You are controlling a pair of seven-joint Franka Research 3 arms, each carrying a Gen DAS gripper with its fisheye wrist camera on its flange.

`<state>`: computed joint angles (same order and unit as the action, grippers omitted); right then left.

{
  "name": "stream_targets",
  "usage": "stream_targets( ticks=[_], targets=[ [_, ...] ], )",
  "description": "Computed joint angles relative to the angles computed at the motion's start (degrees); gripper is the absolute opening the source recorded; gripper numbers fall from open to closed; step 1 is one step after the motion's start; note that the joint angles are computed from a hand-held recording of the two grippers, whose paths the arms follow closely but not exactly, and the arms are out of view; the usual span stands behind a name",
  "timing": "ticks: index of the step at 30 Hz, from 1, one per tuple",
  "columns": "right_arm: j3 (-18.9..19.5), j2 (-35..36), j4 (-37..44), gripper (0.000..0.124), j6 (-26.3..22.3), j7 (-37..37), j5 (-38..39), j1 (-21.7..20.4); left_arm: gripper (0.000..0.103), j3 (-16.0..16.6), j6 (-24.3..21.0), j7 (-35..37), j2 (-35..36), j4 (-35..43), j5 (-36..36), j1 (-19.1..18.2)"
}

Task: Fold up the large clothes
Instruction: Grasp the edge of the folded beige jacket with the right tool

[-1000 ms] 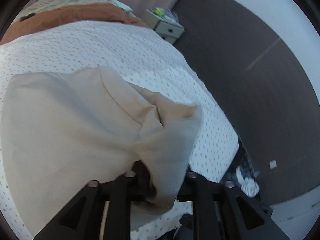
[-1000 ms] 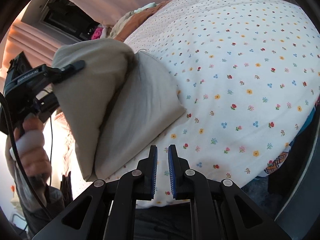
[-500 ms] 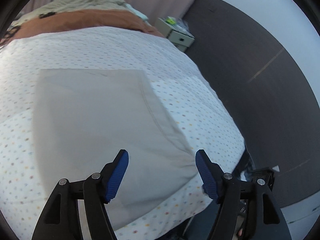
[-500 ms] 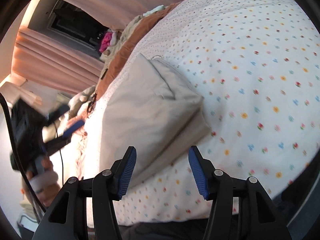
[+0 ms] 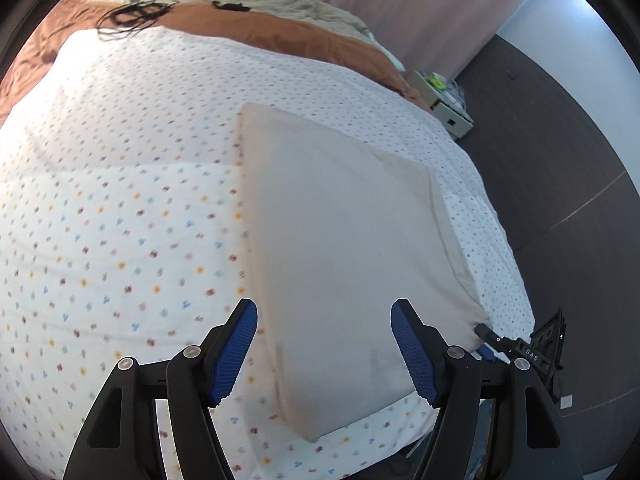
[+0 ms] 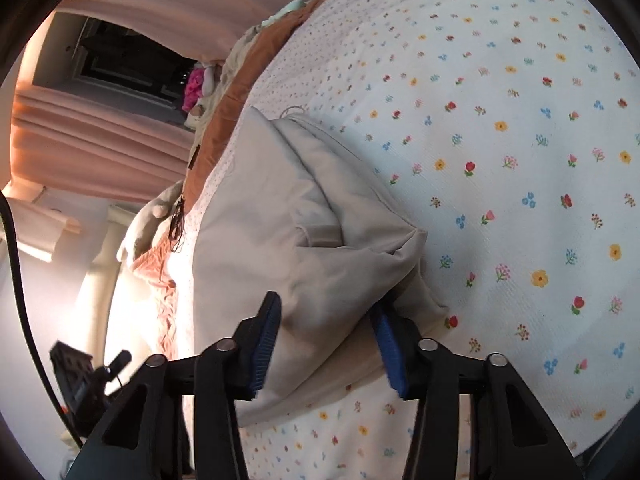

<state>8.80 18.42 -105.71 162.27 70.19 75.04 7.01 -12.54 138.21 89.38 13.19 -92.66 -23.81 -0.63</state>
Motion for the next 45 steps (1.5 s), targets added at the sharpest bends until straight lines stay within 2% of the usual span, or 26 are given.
stream_targets(
  ticks=[3, 4, 6, 11, 14, 16, 18, 20, 22, 24, 30, 34, 35, 36, 37, 39, 41, 45],
  targets=[
    [0.12, 0.83, 0.60, 0.026, -0.23, -0.37, 0.70, -0.33, 0.071, 0.34, 0.26, 0.21, -1.15, -2.81, -1.69, 0.95],
    [0.60, 0.91, 0.61, 0.018, -0.35, -2.34, 2.67, -0.86, 0.071, 0.43, 0.32, -0.26, -1.23, -3.45, -1.86, 0.87],
    [1.22, 0.61, 0.24, 0.011, -0.55, -6.95, 6.90, -1.47, 0.071, 0.53, 0.20, -0.67, -1.02, -4.41, -2.04, 0.80],
    [0.59, -1.96, -2.17, 0.008, 0.72, -13.64, 12.26, 0.18, 0.069, 0.18, 0.48, -1.25, -0.81, -6.67, -2.65, 0.43],
    [-0.31, -3.26, -4.25, 0.007, 0.44, -14.01, 12.82, 1.36, 0.068, -0.03, 0.86, -1.03, -0.45, -7.30, -3.09, 0.28],
    [-1.11, -3.65, -5.29, 0.008, 0.78, -12.24, 9.75, 2.37, 0.068, -0.14, 1.41, -0.93, -0.43, -7.69, -3.35, 0.23],
    [-1.54, -3.89, -5.85, 0.011, -0.23, -10.47, 8.08, 2.33, 0.068, -0.24, 1.96, -0.58, -0.38, -7.86, -3.57, 0.21],
    [-2.04, -4.70, -6.62, 0.022, -0.17, -8.35, 6.45, 2.32, 0.068, -0.20, 2.99, -0.33, -0.51, -8.09, -3.09, 0.06],
    [-2.71, -5.82, -7.83, 0.045, 2.69, -5.32, 2.31, 3.04, 0.068, -0.03, 3.49, -0.72, -0.31, -7.87, -2.38, -0.01],
    [-2.74, -7.04, -8.87, 0.052, 4.41, -5.82, 2.28, 2.69, 0.068, -0.05, 3.70, -1.07, 0.09, -7.45, -2.87, 0.32],
    [-3.97, -8.09, -9.00, 0.052, 2.42, -2.93, -2.60, 1.34, 0.068, -0.54, 4.04, -1.45, 1.31, -6.56, -4.47, 1.16],
    [-4.69, -6.95, -7.69, 0.052, -2.61, 2.40, -9.09, 0.75, 0.068, -0.72, 3.69, -2.05, 2.22, -5.78, -3.87, 1.08],
    [-4.11, -6.54, -7.14, 0.052, -3.16, 1.49, -7.95, 0.43, 0.068, -0.82, 3.42, -2.05, 2.65, -5.36, -3.75, 1.11],
    [-3.60, -6.33, -6.94, 0.044, -2.81, 0.00, -6.42, 0.20, 0.068, -1.01, 2.93, -1.81, 3.21, -4.77, -3.80, 1.22],
    [-3.18, -6.17, -6.76, 0.024, -2.39, -2.17, -4.97, -0.01, 0.068, -1.19, 2.62, -1.64, 3.66, -4.27, -3.81, 1.27],
    [-2.99, -5.94, -6.70, 0.014, -0.85, -3.73, -4.18, 0.00, 0.064, -1.31, 2.58, -1.77, 4.64, -3.23, -3.12, 1.13],
    [-2.79, -5.92, -6.72, 0.012, -0.04, -5.24, -2.14, -0.18, 0.061, -1.56, 1.93, -1.97, 5.66, -1.98, -2.76, 1.20],
    [-3.80, -5.36, -6.22, 0.012, -0.65, -0.97, -7.80, 0.15, 0.061, -1.81, 1.82, -2.84, 7.40, 0.10, -1.92, 1.31]
  ],
)
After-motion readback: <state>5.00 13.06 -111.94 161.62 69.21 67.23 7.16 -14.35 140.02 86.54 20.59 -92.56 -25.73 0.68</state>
